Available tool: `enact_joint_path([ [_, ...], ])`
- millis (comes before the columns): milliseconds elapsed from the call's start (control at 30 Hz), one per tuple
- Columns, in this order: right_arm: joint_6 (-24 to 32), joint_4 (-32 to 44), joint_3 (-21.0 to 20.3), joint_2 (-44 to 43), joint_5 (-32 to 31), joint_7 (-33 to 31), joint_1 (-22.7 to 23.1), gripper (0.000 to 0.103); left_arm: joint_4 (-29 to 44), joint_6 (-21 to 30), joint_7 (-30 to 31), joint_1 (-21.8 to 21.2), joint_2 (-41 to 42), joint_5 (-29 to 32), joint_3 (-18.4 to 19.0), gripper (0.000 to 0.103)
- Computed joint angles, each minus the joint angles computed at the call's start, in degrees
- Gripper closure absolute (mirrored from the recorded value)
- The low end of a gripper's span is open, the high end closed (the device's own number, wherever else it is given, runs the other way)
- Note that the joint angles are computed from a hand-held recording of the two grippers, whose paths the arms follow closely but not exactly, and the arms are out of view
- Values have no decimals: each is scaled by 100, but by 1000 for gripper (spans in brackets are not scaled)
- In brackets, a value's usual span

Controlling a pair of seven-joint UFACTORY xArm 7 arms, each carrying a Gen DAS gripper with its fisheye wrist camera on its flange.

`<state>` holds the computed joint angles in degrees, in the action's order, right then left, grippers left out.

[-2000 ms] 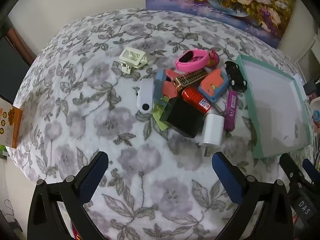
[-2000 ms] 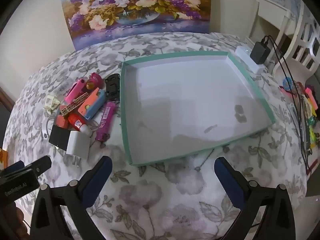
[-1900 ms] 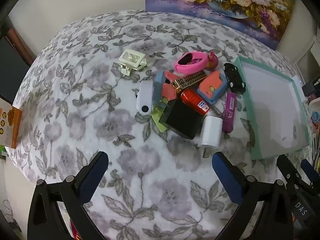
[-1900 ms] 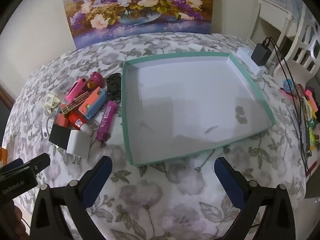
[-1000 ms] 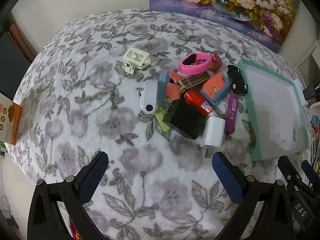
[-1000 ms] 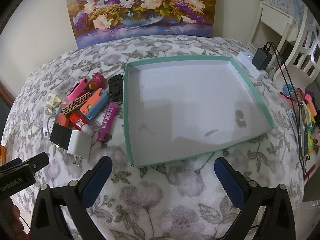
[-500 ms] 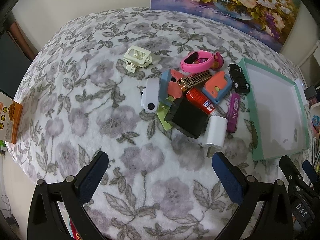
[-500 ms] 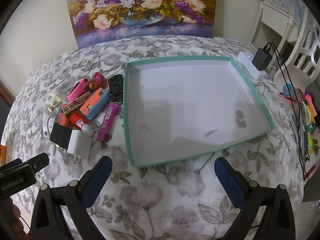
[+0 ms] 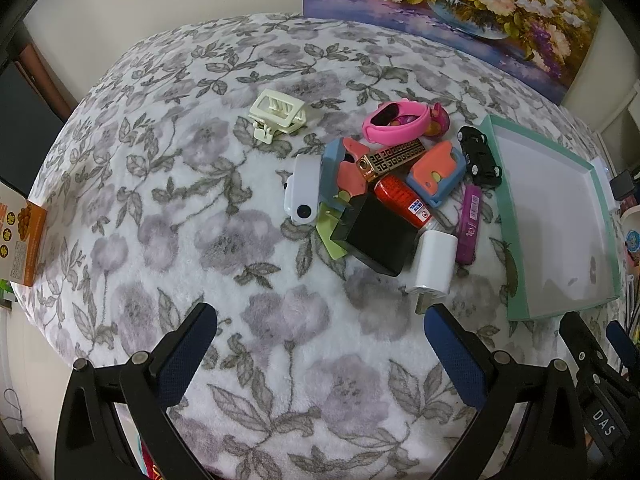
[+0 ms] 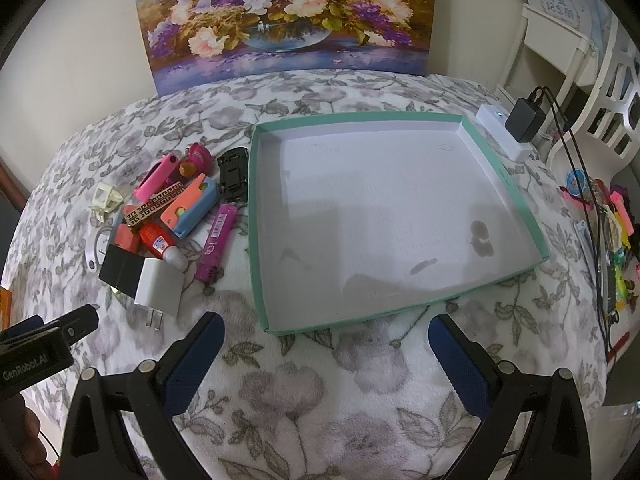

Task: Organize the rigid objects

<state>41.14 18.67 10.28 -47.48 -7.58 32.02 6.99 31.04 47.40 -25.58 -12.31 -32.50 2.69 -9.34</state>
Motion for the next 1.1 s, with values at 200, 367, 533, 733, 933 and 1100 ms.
enact_joint_path([
  [200, -5, 9, 3, 15, -8, 10, 1, 0, -8, 17, -12, -5, -19, 1, 1, 0],
  [367, -3, 11, 6, 22, -12, 15, 8, 0, -10, 16, -11, -6, -19, 4, 2, 0],
  [533, -8, 13, 14, 36, -20, 10, 15, 0, -19, 11, -3, -8, -29, 0, 8, 0],
  [733, 0, 21, 11, 43, -28, 11, 16, 0, -49, -37, -6, -6, -36, -6, 9, 0],
  [933, -2, 32, 18, 60, -37, 16, 15, 0, -35, -44, -5, -6, -30, -20, 14, 0],
  [1100, -47, 24, 29, 81, -53, 7, 29, 0, -4, -64, -26, 9, -5, -25, 13, 0],
])
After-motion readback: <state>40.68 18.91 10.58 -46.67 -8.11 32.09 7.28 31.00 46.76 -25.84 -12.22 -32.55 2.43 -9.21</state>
